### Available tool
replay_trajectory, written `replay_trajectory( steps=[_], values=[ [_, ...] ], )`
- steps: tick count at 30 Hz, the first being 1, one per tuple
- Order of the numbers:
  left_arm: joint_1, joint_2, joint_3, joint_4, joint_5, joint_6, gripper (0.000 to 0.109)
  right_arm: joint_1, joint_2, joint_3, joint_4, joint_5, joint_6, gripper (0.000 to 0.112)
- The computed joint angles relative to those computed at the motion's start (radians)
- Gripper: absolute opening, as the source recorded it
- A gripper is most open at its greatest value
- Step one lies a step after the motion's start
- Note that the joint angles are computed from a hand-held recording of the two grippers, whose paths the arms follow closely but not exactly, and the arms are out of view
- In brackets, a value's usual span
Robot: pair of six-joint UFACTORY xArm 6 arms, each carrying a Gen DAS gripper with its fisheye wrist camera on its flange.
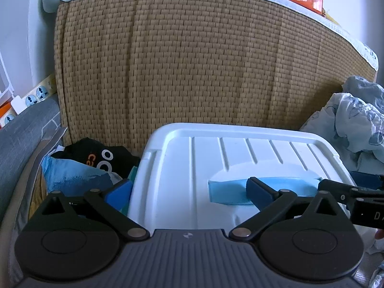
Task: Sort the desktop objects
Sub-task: 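Lower the white tray flat onto the turquoise bin's rim with both grippers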
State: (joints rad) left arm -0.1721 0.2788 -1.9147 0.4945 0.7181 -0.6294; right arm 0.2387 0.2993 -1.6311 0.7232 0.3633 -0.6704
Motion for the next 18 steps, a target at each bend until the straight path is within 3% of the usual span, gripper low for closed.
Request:
replay_trajectory(
  steps=[18],
  values=[
    [0.000, 0.077, -0.106, 0.013, 0.030, 0.002, 0.103, -0.003, 0.081, -0.112, -0.053, 0.024, 0.062, 0.085]
  ],
)
